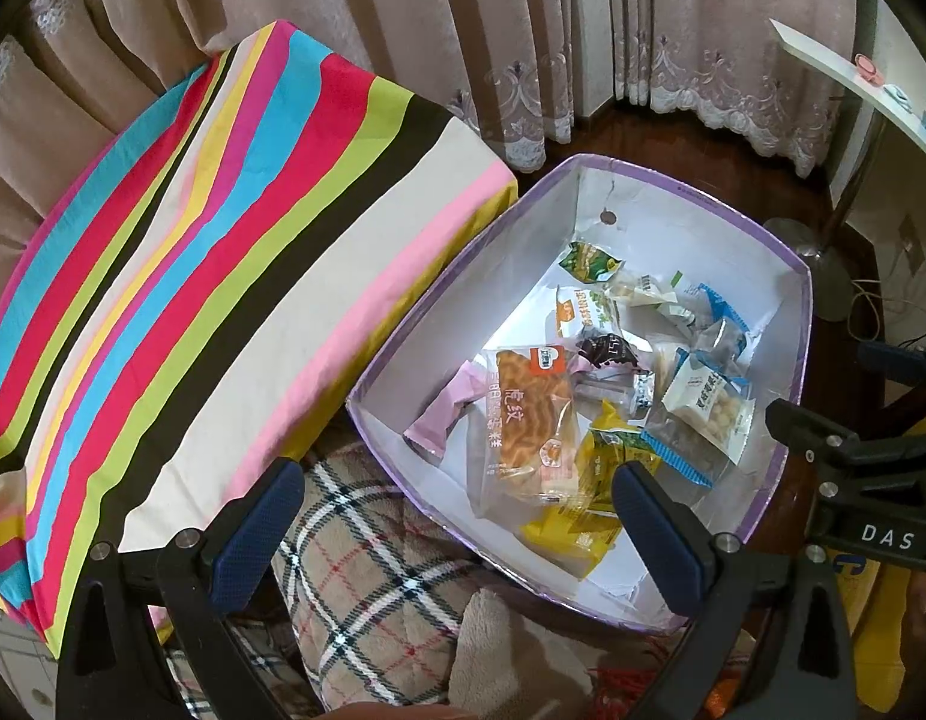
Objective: Organize snacks
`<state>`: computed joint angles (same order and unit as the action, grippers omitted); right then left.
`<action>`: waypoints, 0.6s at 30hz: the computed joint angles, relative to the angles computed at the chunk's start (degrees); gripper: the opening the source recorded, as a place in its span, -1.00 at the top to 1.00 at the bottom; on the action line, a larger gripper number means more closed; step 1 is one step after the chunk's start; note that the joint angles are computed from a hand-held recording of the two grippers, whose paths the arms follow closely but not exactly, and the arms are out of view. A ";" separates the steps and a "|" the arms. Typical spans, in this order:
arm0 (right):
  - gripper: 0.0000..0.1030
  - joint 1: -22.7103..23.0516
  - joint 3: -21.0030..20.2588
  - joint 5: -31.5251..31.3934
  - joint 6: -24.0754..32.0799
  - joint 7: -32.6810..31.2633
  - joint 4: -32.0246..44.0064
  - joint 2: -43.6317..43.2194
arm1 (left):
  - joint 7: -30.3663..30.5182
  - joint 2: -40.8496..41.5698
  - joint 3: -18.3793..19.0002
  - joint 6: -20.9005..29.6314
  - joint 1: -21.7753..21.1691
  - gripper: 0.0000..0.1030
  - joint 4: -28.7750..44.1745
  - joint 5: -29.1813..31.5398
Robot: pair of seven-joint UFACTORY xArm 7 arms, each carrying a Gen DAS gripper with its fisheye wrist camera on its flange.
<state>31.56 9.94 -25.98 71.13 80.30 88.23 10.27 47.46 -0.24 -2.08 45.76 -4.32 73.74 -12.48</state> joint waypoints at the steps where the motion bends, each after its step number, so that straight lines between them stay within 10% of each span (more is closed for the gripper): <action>1: -0.83 -0.05 -0.01 0.09 -0.13 -0.05 -0.08 -0.02 | -0.17 0.05 -0.01 0.12 0.00 -1.00 0.05 0.13; 18: -0.83 -0.33 -0.02 0.82 -1.44 0.39 -0.85 -0.23 | -1.08 0.34 -0.06 0.95 0.06 -1.00 0.32 0.74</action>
